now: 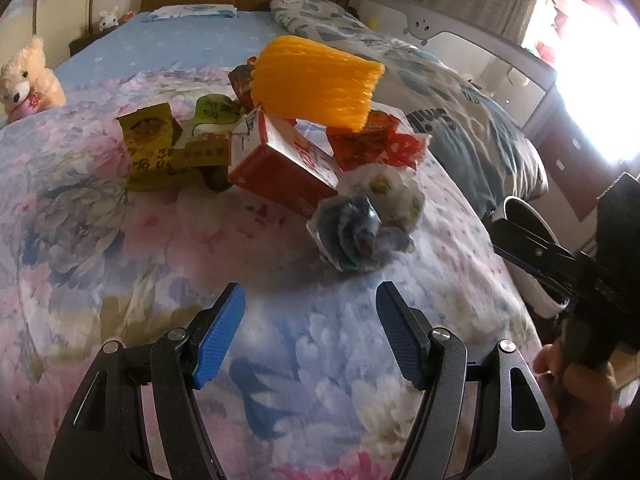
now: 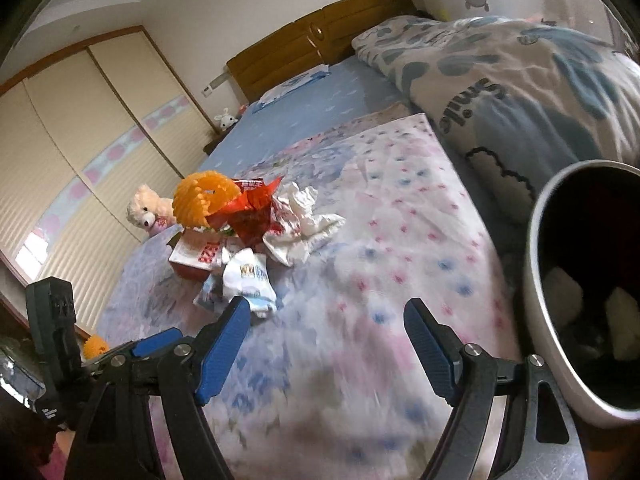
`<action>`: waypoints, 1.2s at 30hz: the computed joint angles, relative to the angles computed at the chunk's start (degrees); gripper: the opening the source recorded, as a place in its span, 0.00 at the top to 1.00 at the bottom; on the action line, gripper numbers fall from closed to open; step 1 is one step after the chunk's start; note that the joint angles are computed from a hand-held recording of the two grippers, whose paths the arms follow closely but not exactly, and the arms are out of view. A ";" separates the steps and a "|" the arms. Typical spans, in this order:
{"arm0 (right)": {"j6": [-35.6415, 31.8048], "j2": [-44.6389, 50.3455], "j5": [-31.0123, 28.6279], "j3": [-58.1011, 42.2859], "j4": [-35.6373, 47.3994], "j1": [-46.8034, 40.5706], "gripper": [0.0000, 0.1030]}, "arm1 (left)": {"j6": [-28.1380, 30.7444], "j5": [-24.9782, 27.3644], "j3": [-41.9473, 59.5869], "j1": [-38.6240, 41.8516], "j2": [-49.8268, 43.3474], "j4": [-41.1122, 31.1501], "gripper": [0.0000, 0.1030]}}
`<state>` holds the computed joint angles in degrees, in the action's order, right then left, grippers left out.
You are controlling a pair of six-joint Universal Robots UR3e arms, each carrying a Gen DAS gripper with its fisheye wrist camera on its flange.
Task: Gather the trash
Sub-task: 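Grasp the crumpled blue paper with the left tool while the right tool grasps white paper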
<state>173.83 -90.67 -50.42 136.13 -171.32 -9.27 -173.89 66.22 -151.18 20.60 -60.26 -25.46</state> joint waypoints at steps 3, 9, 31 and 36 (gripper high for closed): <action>1.87 5.58 0.41 -4.73 -1.66 1.90 0.23 | 0.36 -1.66 1.50 0.78 -3.10 0.52 0.33; 4.67 15.90 1.50 -15.37 -1.64 5.58 0.25 | -0.96 -2.07 5.35 -1.38 -12.02 5.37 0.33; 5.10 14.48 4.97 -13.65 -0.05 1.96 0.87 | 1.27 -5.45 1.49 -1.95 -9.10 6.90 0.79; 2.62 6.69 6.69 -5.80 1.00 -2.79 0.87 | 2.31 -6.78 -0.47 -1.77 -2.16 1.44 0.79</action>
